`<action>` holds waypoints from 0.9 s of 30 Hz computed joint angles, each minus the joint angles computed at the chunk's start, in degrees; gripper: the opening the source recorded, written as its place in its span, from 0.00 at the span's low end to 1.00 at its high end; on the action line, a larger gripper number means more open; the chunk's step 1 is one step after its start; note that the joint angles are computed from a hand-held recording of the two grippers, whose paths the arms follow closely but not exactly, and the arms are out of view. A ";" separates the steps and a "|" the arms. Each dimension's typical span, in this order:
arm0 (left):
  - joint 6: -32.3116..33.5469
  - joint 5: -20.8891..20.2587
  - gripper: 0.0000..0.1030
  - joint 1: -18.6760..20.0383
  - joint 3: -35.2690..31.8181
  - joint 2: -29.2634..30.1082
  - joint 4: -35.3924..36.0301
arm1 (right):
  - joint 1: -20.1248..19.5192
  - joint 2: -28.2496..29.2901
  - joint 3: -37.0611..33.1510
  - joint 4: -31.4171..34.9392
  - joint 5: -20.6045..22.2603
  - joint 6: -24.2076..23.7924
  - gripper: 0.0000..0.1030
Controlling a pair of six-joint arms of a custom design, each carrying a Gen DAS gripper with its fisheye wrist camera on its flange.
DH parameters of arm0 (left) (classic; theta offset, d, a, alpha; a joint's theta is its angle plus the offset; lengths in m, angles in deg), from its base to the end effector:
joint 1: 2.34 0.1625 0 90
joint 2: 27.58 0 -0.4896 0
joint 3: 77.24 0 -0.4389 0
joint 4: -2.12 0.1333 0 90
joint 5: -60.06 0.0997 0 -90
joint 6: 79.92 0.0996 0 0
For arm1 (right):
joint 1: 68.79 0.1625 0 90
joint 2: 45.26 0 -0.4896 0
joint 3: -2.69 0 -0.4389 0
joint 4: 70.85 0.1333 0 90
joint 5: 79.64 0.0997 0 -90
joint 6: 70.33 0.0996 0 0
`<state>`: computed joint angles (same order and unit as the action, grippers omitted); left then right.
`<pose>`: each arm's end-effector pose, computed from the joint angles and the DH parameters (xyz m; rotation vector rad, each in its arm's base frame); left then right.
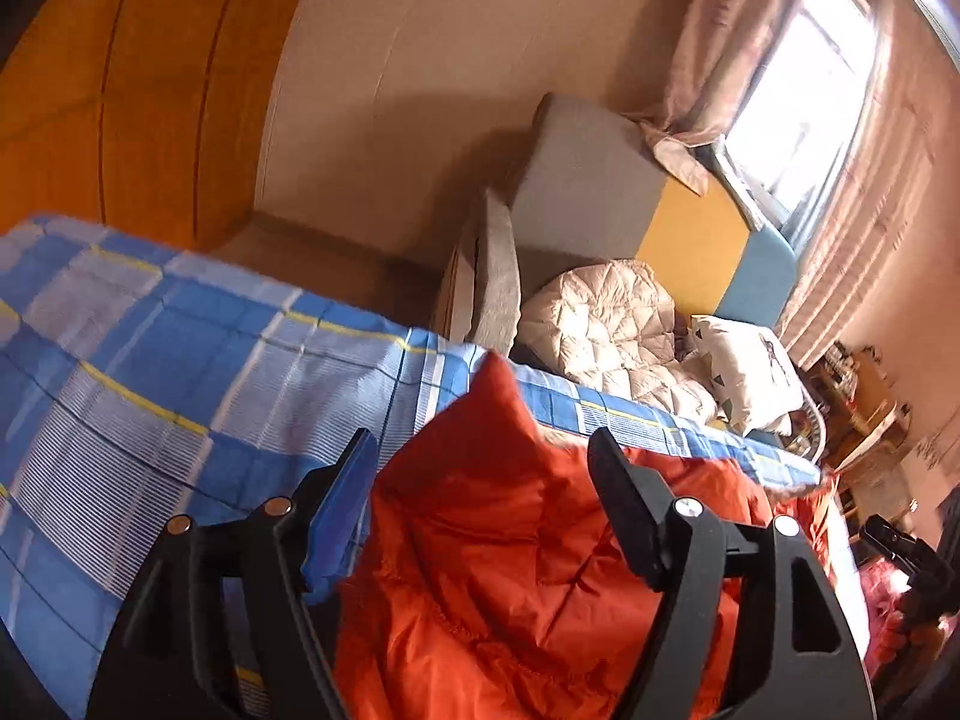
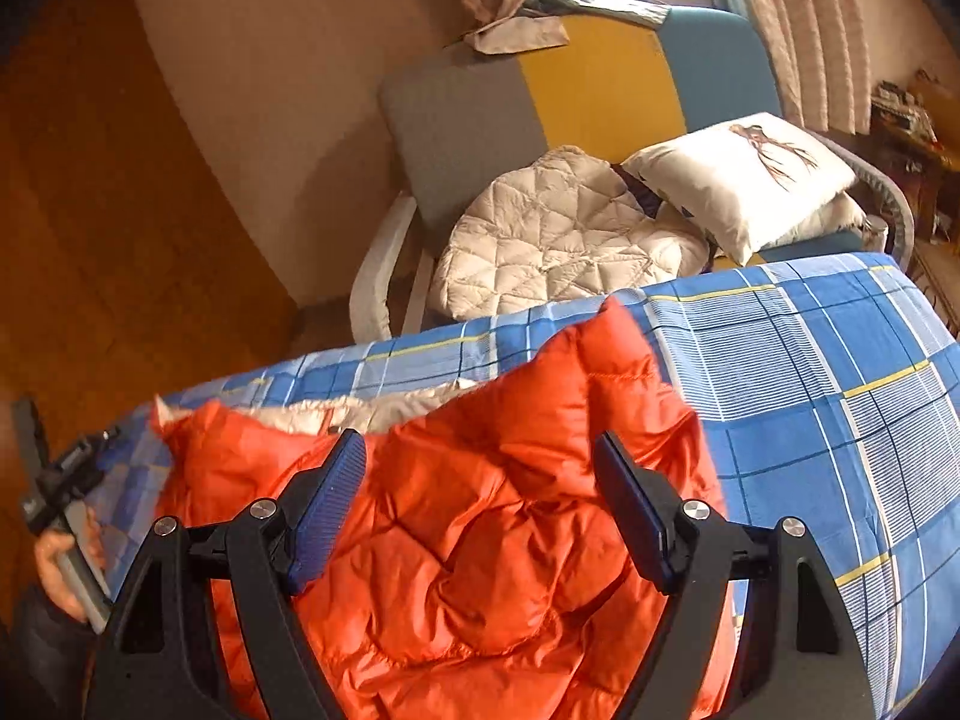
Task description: Fold large clothes
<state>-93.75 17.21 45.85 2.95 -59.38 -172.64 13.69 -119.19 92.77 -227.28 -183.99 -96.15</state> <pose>-0.3982 -0.7547 0.0969 0.2495 2.4429 -1.2012 0.0167 -0.7033 0.5259 0.2489 -2.4638 1.0221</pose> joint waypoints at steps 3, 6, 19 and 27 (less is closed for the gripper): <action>6.49 -1.21 0.69 -1.85 2.84 -0.32 -3.53 | 1.08 -0.01 3.16 -1.72 -1.19 -3.24 0.75; 9.95 -6.52 0.64 -3.12 4.70 -0.41 -3.61 | 2.10 0.65 4.73 -2.34 -3.05 -5.22 0.72; 14.68 -15.93 0.47 -4.01 -2.88 6.13 6.21 | 4.28 2.97 7.14 -6.68 -9.05 -8.23 0.70; 14.25 -11.27 0.48 -2.02 -10.52 10.88 11.71 | 5.08 8.44 4.14 -11.51 -16.64 -12.42 0.63</action>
<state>-79.50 5.94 43.83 -7.57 -48.50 -160.93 18.77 -110.75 96.91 -238.80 -200.63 -108.57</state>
